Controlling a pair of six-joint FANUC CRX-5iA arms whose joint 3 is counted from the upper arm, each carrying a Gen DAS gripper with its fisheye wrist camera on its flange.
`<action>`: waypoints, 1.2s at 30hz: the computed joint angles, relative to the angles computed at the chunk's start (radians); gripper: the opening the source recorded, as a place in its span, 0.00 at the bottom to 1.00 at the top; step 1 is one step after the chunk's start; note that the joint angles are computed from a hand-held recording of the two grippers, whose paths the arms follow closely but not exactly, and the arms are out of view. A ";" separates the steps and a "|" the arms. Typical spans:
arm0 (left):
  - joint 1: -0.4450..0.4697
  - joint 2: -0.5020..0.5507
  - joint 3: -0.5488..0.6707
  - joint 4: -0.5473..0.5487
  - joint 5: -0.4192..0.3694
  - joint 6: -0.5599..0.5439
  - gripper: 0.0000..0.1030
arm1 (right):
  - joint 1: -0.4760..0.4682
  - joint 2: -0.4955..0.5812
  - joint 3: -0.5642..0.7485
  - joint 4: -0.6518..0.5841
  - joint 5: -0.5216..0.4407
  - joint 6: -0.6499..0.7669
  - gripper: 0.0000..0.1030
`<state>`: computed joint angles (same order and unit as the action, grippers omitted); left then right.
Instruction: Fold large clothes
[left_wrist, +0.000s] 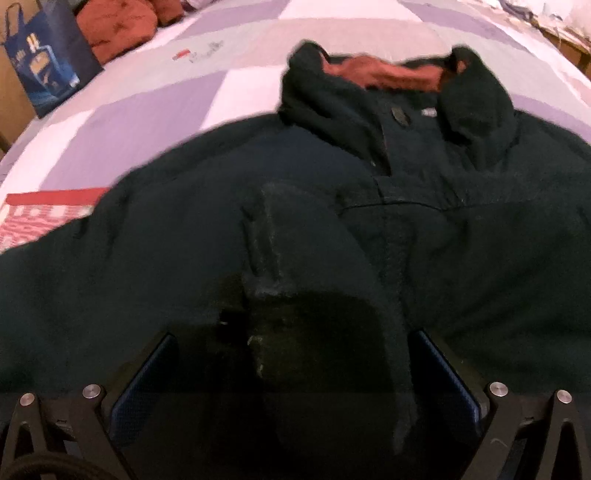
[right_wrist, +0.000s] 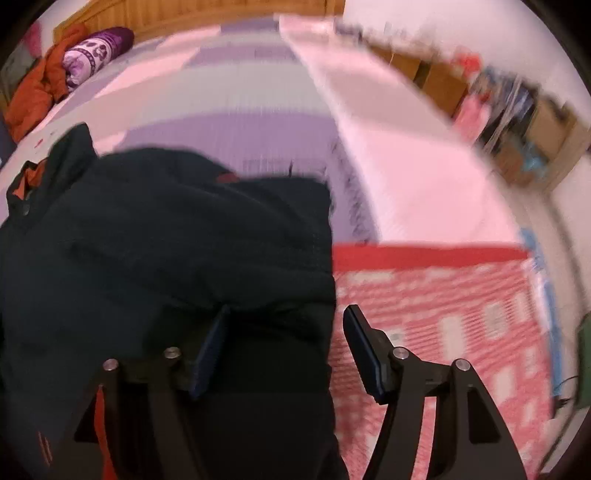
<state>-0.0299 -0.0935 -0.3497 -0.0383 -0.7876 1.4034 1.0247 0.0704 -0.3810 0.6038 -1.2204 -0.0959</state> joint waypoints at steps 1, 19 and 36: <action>0.013 -0.021 -0.014 0.015 0.007 -0.025 1.00 | 0.037 0.005 0.003 0.052 -0.018 -0.021 0.64; 0.428 -0.242 -0.181 0.263 -0.031 -0.421 1.00 | 0.139 0.507 0.614 -0.025 -0.041 0.364 0.65; 1.102 -0.351 -0.367 0.460 -0.067 -0.606 1.00 | 0.198 0.590 0.747 0.026 -0.118 0.324 0.64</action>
<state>1.0721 -0.4447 -0.7163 0.4221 -0.8549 0.7971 1.2232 0.6605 0.3662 0.6300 -1.3380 0.2286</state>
